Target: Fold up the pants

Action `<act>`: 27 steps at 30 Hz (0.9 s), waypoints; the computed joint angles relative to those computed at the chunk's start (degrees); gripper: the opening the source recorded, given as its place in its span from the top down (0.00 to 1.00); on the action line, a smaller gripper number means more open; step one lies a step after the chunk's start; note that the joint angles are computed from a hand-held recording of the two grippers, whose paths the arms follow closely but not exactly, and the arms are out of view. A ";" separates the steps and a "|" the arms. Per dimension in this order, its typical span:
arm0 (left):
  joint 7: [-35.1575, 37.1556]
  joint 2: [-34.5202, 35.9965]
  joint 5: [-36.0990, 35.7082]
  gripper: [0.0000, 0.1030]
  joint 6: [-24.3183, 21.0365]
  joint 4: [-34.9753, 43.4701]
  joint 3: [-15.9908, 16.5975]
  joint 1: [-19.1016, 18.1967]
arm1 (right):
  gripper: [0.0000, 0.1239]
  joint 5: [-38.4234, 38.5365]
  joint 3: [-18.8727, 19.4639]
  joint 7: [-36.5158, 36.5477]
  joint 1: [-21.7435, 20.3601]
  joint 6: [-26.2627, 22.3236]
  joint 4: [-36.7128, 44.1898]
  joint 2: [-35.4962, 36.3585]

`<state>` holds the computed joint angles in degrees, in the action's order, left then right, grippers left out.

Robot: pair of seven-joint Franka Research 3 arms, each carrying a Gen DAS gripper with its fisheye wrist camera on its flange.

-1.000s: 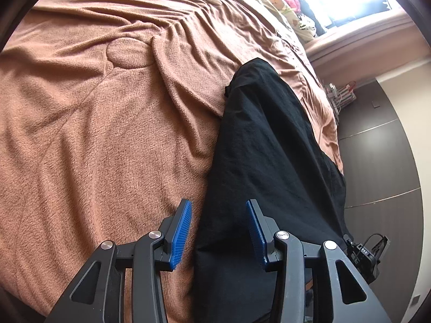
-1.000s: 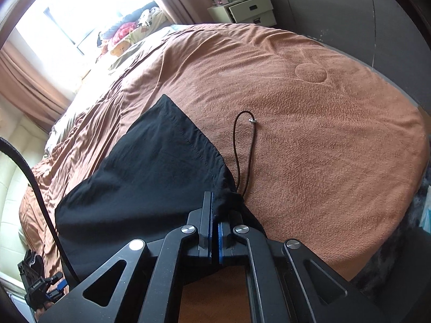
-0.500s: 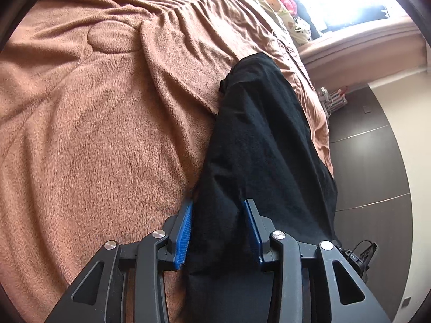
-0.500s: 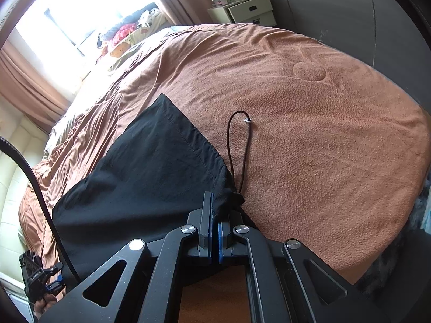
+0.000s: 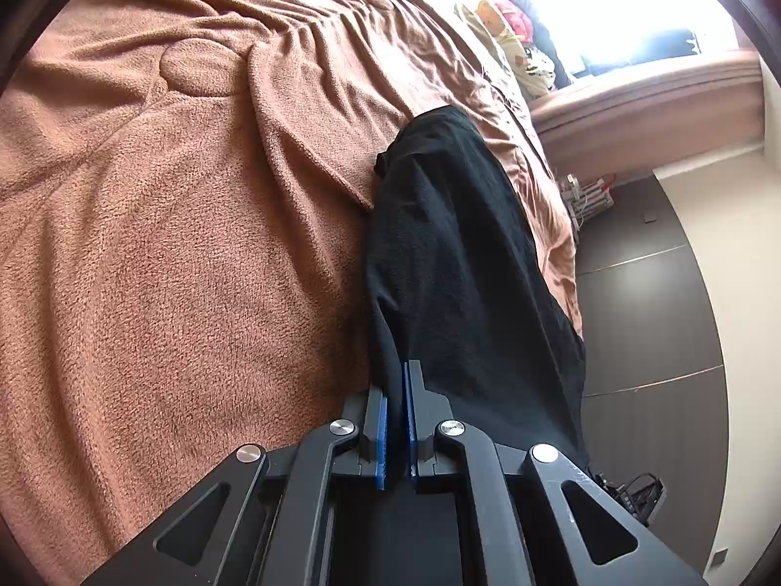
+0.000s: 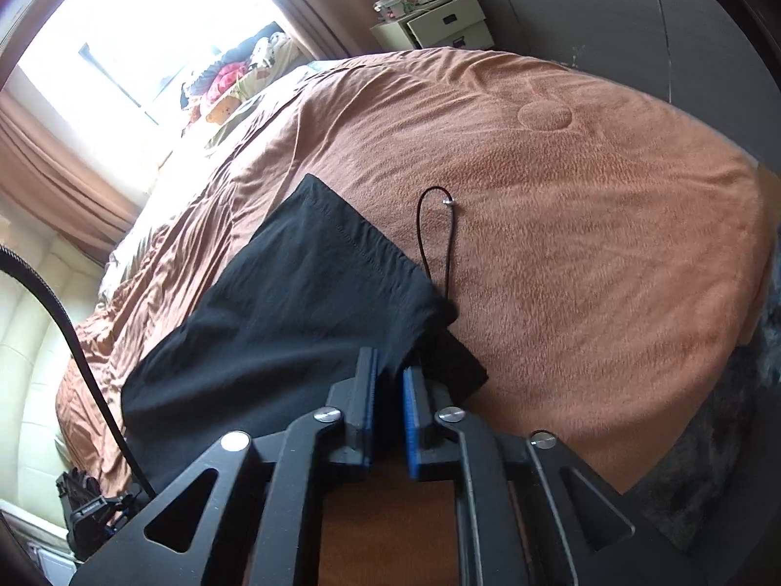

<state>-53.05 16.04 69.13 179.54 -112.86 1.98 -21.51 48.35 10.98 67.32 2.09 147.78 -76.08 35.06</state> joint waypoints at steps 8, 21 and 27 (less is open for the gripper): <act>0.96 -0.47 -0.65 0.94 -1.28 -0.09 -1.16 0.88 | 0.48 11.85 2.70 -6.57 -3.01 -5.61 -3.50 -0.07; -16.98 -3.82 13.78 0.97 -3.53 -0.62 -3.00 2.73 | 0.89 12.84 5.31 -0.37 -1.70 -5.80 6.35 8.73; -20.19 -5.82 17.55 0.97 -4.01 -2.12 -6.49 6.43 | 0.94 16.32 6.06 -2.70 -2.13 -3.54 2.29 6.16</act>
